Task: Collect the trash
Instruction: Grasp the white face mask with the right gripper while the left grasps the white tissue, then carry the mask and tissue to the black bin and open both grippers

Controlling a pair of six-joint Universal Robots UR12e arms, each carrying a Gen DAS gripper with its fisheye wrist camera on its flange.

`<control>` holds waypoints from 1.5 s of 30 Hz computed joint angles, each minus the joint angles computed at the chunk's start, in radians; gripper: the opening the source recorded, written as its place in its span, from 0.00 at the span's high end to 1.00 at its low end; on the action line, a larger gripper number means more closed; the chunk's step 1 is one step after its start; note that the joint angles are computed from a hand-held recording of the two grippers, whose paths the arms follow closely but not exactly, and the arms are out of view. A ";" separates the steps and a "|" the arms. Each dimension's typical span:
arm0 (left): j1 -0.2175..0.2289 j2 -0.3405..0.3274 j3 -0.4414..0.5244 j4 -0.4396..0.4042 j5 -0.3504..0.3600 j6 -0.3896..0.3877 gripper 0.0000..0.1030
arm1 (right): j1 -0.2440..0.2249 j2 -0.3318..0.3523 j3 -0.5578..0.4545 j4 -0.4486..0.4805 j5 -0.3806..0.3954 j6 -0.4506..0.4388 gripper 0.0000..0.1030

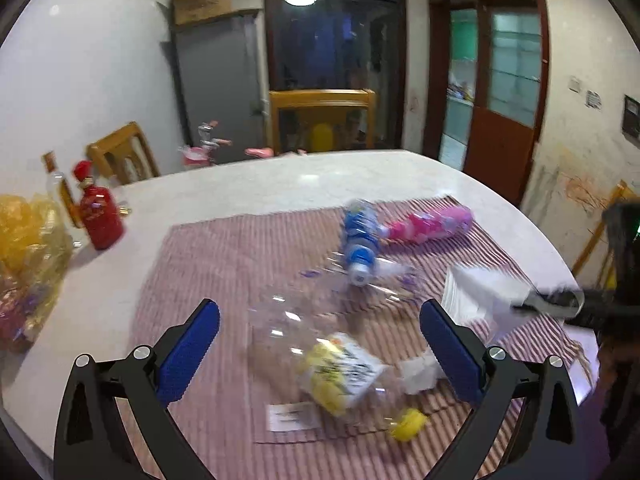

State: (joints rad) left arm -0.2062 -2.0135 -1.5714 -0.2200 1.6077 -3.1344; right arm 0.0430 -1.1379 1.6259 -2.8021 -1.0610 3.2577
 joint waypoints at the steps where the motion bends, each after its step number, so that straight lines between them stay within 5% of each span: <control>1: -0.004 -0.005 0.007 -0.019 -0.027 0.012 0.06 | -0.006 -0.009 0.009 -0.024 -0.002 0.017 0.88; 6: -0.042 -0.067 0.076 -0.119 -0.120 0.129 0.06 | -0.025 -0.042 0.047 -0.135 -0.020 0.092 0.88; 12: -0.102 -0.155 0.195 -0.303 -0.012 0.267 0.06 | -0.038 -0.068 0.076 -0.214 -0.034 0.119 0.88; 19: -0.098 -0.178 0.229 -0.426 -0.013 0.191 0.08 | -0.048 -0.084 0.096 -0.250 -0.039 0.126 0.88; 20: -0.096 -0.177 0.226 -0.431 -0.026 0.172 0.13 | -0.048 -0.084 0.096 -0.254 -0.039 0.127 0.88; 21: -0.098 -0.177 0.220 -0.412 -0.011 0.166 0.32 | -0.048 -0.085 0.096 -0.257 -0.038 0.125 0.88; 22: -0.094 -0.177 0.223 -0.429 -0.028 0.156 0.61 | -0.048 -0.084 0.095 -0.259 -0.040 0.125 0.88; 24: -0.088 -0.182 0.229 -0.450 -0.048 0.142 0.68 | -0.047 -0.085 0.096 -0.260 -0.040 0.124 0.88; 27: -0.088 -0.172 0.218 -0.436 -0.060 0.159 0.75 | -0.048 -0.084 0.097 -0.269 -0.041 0.126 0.88; 37: -0.088 -0.109 0.158 -0.235 -0.086 0.136 0.76 | -0.062 -0.100 0.122 -0.299 -0.085 0.160 0.88; 45: -0.118 -0.107 0.191 -0.183 -0.165 0.190 0.76 | -0.112 -0.153 0.199 -0.342 -0.193 0.213 0.88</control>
State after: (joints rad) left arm -0.3246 -2.1202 -1.3804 -0.4028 1.4432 -2.9441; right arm -0.0689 -1.2911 1.8253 -3.1441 -1.2537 3.4709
